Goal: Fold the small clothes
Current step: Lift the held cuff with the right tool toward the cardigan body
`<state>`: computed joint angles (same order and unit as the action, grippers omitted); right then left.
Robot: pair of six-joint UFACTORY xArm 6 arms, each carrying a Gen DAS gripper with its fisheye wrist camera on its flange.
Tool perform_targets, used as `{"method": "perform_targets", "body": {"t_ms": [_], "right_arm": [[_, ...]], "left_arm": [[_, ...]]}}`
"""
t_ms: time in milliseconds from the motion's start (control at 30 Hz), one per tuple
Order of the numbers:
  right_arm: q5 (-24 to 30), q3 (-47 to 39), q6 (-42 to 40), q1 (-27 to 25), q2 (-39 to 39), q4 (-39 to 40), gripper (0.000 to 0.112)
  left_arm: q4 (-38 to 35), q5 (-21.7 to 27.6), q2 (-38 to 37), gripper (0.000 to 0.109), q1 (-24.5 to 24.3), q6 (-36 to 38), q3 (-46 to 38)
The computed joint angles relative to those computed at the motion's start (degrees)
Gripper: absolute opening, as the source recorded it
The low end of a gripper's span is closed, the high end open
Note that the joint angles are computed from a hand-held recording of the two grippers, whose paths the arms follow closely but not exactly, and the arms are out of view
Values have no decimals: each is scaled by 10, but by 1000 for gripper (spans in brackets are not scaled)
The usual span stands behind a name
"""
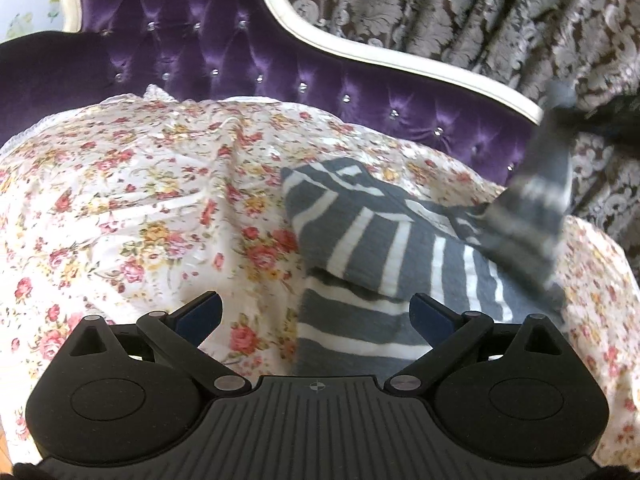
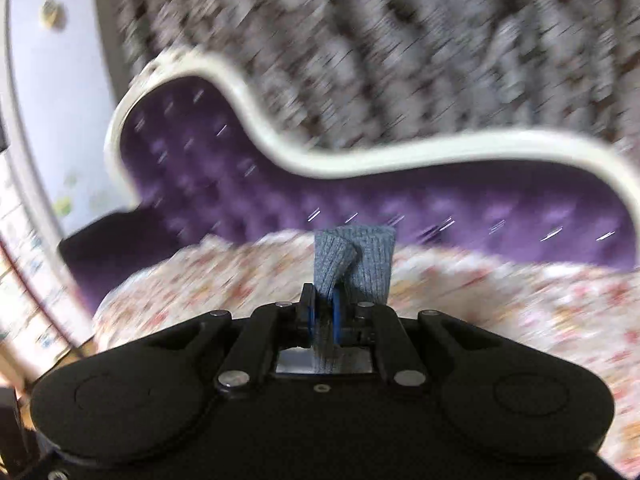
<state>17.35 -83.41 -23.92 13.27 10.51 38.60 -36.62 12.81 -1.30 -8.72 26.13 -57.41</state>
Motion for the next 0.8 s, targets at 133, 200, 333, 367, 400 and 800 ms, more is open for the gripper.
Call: {"method": "perform_targets", "body": {"t_ms": [133, 200, 333, 367, 400, 800], "right_arm": [[-13, -16, -26, 39, 56, 33, 16], [-15, -23, -52, 52, 79, 74, 20], [12, -13, -154, 66, 87, 198, 44], [15, -8, -175, 67, 84, 214, 57], [18, 0, -200, 66, 77, 230, 61], [-94, 149, -156, -20, -18, 236, 61]], "left_arm": [[1, 6, 2, 101, 9, -11, -6], [6, 6, 5, 101, 12, -19, -8], [28, 6, 8, 101, 14, -38, -8], [30, 6, 9, 101, 14, -39, -8], [33, 5, 10, 101, 14, -40, -8], [50, 0, 26, 101, -4, -33, -8]]}}
